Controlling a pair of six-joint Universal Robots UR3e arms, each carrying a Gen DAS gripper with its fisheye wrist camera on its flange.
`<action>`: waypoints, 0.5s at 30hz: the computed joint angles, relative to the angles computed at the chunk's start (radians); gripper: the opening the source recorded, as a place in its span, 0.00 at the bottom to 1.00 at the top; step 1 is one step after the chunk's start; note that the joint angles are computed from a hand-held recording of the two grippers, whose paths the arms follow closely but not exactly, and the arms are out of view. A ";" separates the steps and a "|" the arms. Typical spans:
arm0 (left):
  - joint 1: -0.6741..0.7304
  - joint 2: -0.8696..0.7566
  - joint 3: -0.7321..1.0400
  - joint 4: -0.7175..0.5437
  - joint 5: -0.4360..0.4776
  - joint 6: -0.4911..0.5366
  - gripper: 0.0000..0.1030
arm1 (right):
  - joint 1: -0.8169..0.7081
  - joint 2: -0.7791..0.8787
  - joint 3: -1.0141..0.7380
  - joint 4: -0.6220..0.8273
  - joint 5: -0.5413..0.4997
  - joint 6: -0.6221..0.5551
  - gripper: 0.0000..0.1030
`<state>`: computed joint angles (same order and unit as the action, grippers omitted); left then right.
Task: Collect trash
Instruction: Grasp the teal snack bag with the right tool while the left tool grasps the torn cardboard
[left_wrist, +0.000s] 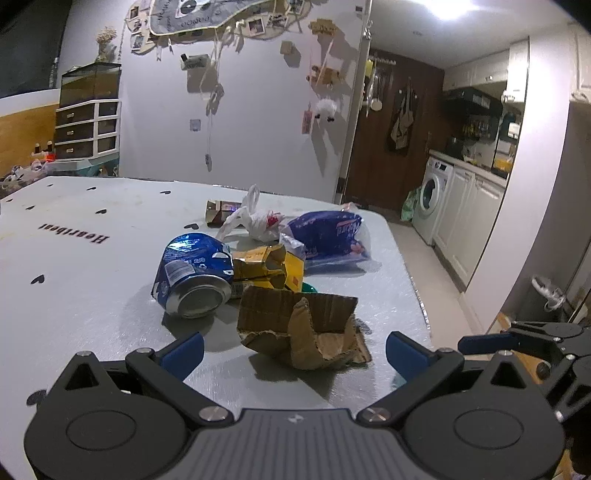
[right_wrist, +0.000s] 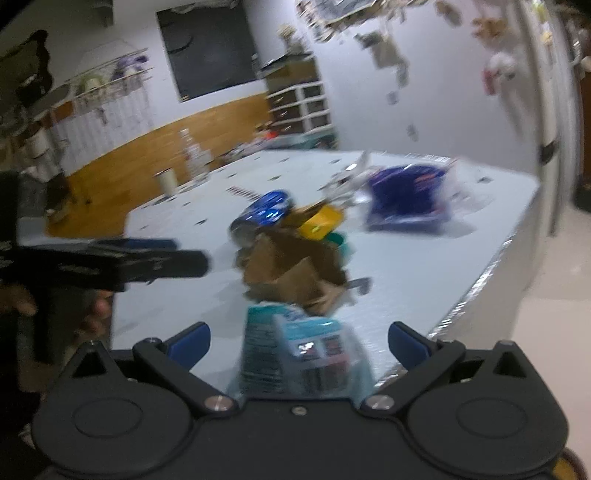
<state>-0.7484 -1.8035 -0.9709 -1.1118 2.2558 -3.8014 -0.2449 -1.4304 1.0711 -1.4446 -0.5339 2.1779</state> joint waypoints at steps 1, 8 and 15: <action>0.010 -0.004 0.001 0.002 -0.012 0.006 1.00 | 0.010 0.011 -0.010 0.017 -0.002 -0.010 0.99; 0.026 -0.059 0.023 0.074 -0.044 0.063 1.00 | 0.045 -0.001 0.008 0.034 -0.056 -0.064 0.78; 0.027 -0.165 0.134 0.069 -0.060 0.094 0.96 | 0.019 -0.035 0.046 0.087 -0.046 -0.104 0.70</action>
